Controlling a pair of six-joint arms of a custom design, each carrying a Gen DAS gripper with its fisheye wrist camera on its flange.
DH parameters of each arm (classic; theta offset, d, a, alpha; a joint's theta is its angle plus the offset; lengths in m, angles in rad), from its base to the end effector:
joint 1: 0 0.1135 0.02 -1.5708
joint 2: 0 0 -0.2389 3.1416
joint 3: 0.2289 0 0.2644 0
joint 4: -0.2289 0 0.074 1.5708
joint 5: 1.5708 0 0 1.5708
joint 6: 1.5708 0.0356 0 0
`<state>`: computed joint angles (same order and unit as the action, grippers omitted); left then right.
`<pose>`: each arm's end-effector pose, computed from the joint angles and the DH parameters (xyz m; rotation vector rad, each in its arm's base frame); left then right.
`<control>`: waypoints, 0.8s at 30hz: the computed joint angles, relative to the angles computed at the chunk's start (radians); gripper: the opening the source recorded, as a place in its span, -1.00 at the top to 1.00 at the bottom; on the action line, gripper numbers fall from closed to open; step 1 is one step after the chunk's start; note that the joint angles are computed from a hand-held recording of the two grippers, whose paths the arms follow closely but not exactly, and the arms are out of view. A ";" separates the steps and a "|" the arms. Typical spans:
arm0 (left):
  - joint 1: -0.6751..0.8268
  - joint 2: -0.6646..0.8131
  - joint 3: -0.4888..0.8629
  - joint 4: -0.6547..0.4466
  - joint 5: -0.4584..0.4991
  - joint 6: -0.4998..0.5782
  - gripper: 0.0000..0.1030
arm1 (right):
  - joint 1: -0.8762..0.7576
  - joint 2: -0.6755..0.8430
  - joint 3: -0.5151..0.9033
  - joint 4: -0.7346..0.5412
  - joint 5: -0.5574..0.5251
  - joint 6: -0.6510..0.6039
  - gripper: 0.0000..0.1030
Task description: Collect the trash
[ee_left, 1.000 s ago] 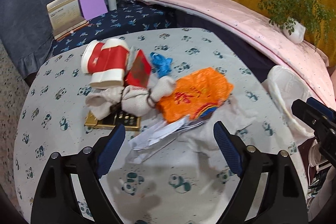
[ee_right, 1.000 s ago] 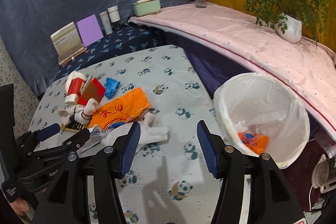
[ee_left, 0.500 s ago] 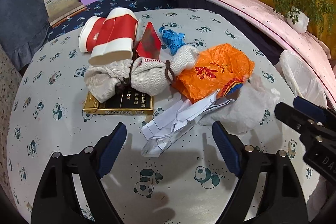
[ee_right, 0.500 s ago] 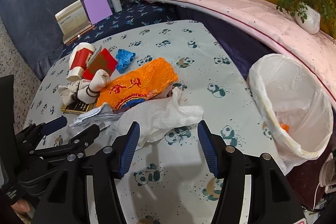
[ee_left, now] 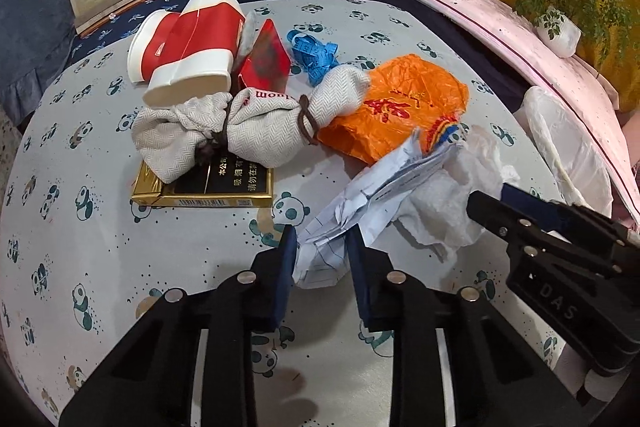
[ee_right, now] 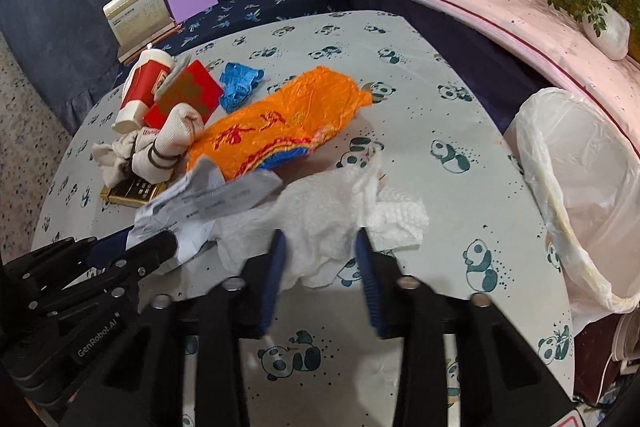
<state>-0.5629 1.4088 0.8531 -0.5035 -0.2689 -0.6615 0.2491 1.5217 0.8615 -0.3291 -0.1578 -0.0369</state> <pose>0.2460 -0.1440 0.1699 -0.2175 2.5634 -0.1018 0.2975 0.0815 0.1504 -0.4257 2.5309 0.2830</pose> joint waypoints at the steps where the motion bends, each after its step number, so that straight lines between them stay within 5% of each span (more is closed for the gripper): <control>1: -0.005 -0.005 0.000 -0.004 -0.004 -0.005 0.57 | -0.005 -0.003 -0.004 -0.002 -0.011 -0.004 0.71; 7: -0.038 -0.034 0.013 -0.040 -0.030 -0.032 0.72 | -0.036 -0.080 -0.035 -0.012 -0.040 -0.016 0.87; 24: -0.209 -0.008 0.219 -0.146 -0.135 -0.065 0.95 | -0.280 -0.324 -0.032 -0.100 -0.177 -0.066 0.88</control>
